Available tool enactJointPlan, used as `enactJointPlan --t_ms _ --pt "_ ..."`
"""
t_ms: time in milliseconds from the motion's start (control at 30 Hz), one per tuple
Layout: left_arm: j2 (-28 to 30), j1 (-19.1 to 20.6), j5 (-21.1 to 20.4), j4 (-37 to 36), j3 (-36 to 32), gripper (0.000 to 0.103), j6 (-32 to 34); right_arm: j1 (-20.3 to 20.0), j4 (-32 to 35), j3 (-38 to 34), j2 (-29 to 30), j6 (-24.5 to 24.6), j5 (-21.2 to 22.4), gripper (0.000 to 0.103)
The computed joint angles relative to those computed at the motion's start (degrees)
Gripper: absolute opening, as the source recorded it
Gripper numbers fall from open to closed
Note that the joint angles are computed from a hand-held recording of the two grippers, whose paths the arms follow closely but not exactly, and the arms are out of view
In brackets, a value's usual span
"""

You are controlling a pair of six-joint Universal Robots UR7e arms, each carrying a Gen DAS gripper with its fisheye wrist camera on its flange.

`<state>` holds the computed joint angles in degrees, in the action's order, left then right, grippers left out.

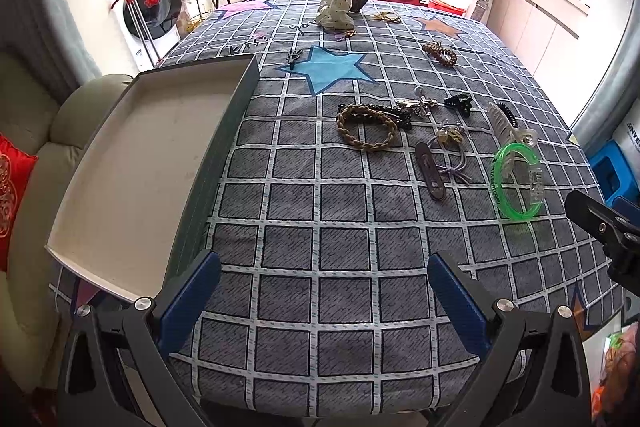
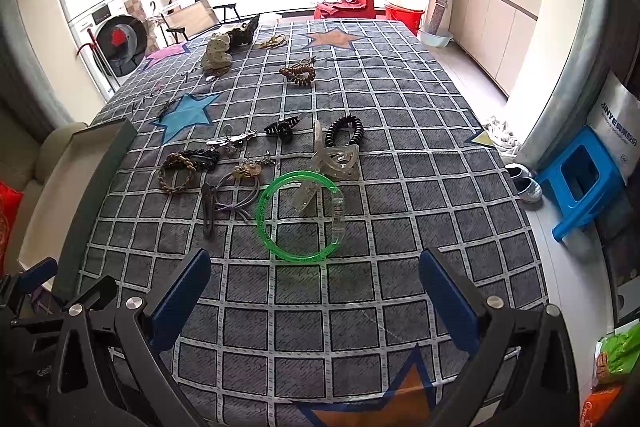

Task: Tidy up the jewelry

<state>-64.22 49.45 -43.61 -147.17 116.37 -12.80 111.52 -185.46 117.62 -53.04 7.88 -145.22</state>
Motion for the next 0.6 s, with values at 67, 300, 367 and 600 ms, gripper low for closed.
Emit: enactJointPlan --t_ms 67,300,367,600 --pt "0.1 0.1 0.0 -0.1 0.0 0.103 0.0 0.0 0.1 0.0 -0.1 0.1 0.0 0.103" --pt "0.4 0.3 0.2 0.1 -0.3 0.103 -0.3 -0.3 -0.3 0.2 0.2 0.0 0.1 0.103" --pt "0.5 0.4 0.2 0.1 -0.3 0.103 -0.3 -0.3 -0.9 0.3 0.5 -0.4 0.1 0.103" --pt "0.7 0.4 0.2 0.1 -0.4 0.103 -0.3 -0.4 -0.6 0.5 -0.1 -0.5 0.2 0.103"
